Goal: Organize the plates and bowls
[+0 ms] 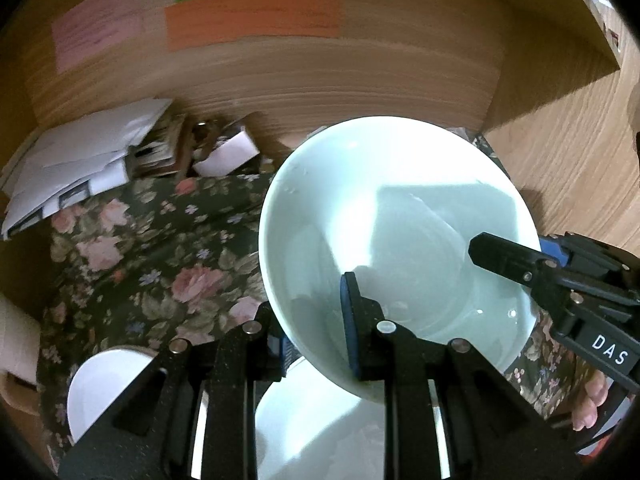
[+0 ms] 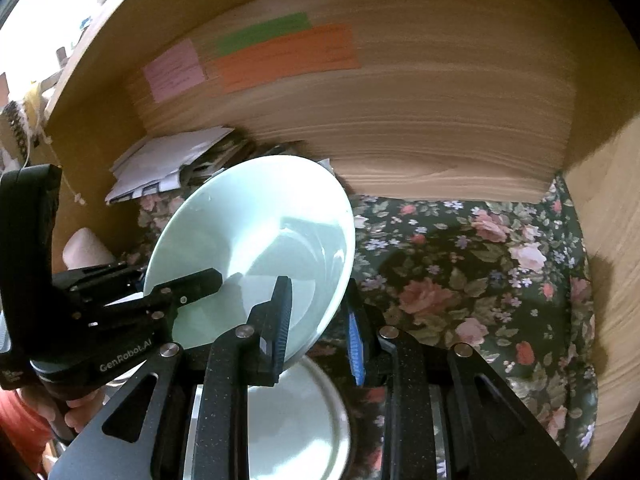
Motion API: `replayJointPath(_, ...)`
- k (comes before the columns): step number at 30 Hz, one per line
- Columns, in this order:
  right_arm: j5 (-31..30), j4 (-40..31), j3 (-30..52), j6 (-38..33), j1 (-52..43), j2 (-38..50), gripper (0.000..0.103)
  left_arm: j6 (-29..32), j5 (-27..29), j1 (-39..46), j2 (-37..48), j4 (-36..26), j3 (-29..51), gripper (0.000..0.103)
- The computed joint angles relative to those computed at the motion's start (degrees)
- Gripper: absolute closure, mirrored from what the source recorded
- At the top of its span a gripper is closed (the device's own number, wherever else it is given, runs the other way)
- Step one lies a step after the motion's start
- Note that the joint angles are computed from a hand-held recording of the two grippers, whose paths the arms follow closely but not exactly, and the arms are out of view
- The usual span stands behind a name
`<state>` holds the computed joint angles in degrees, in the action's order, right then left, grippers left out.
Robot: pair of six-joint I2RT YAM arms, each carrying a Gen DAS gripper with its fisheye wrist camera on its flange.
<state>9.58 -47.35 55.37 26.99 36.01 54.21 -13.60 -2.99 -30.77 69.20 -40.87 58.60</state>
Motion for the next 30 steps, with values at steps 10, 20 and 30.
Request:
replayJointPath(10, 4.16, 2.32, 1.48, 4.50, 10.04, 4.31, 0.080, 2.40, 0.92, 6.24, -9.94, -4.07, -4.52, 0.082)
replayJointPath(20, 5.01, 6.04, 4.31, 6.09, 17.32, 11.15, 0.080, 8.30, 5.41, 18.52, -18.38, -8.87, -7.47, 0.082)
replayJointPath(30, 2.98, 10.69, 7.10, 6.24, 21.45, 18.20, 0.080, 17.94, 13.26, 36.30, -24.18, -13.31, -9.66, 0.082)
